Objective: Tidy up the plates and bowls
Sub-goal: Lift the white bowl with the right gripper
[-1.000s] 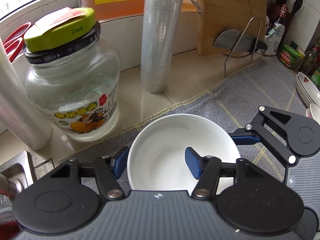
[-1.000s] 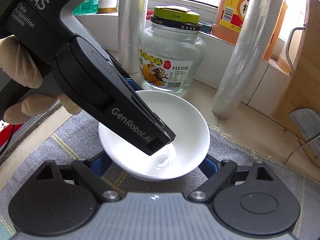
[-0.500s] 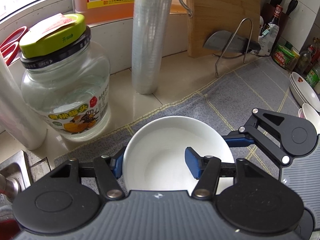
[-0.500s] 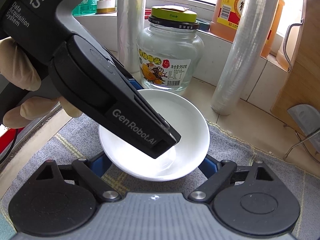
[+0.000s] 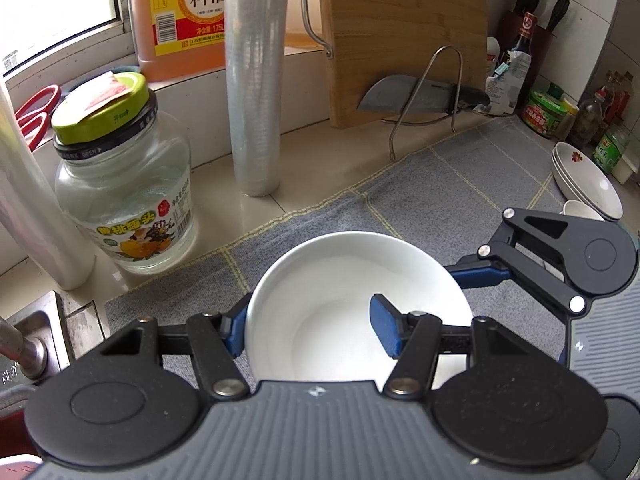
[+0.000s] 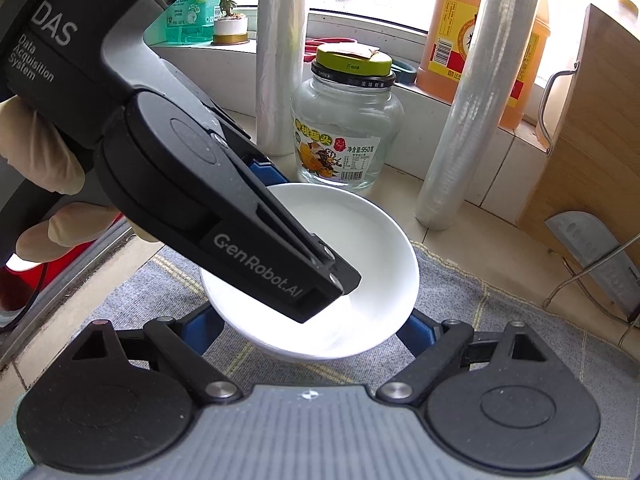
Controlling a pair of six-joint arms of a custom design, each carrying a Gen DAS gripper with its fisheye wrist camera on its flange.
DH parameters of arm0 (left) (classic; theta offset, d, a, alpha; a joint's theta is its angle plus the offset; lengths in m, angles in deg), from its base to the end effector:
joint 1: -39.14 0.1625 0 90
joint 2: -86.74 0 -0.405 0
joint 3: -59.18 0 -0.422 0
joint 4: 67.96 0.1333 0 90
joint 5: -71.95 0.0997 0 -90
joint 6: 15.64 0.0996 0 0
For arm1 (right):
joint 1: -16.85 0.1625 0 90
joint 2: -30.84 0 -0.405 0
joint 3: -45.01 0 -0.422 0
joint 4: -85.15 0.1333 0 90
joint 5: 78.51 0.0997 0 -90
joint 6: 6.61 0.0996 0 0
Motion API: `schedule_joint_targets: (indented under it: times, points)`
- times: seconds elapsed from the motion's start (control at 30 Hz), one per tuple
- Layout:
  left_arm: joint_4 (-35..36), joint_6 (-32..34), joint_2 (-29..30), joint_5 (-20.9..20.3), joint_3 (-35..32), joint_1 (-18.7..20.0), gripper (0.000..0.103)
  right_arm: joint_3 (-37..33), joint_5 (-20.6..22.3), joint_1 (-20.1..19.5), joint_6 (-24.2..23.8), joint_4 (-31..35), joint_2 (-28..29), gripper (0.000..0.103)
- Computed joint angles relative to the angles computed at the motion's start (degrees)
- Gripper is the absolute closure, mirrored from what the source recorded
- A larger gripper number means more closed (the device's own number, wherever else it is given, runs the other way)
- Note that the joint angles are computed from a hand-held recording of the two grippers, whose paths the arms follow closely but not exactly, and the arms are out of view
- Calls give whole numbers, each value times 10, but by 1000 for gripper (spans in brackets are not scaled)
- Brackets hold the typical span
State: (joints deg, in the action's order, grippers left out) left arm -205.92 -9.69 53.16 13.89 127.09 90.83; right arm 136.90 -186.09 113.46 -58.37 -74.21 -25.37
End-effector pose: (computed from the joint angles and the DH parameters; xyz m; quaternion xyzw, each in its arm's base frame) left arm -0.3517 -0.7452 0.0899 0.3294 0.8966 -0.1857 0.2306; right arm 0.1835 -0.6871 0.2292 0.4226 -0.8474 0.2082 0.2450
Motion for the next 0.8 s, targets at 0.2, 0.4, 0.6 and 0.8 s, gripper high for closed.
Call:
schedule_joint_targets:
  times: [0.2, 0.4, 0.6, 0.8]
  points:
    - [-3, -16, -9, 7, 24, -17, 44, 30, 6, -2, -2, 11, -36, 9]
    - [-5, -28, -8, 8, 36, -35, 44, 63, 11, -10, -9, 9, -74, 9]
    - [-3, -37, 6, 4, 30, -56, 44, 83, 19, -23, -11, 23, -116, 9]
    - [4, -28, 29, -1, 5, -77, 44, 103, 24, -38, -8, 33, -162, 9]
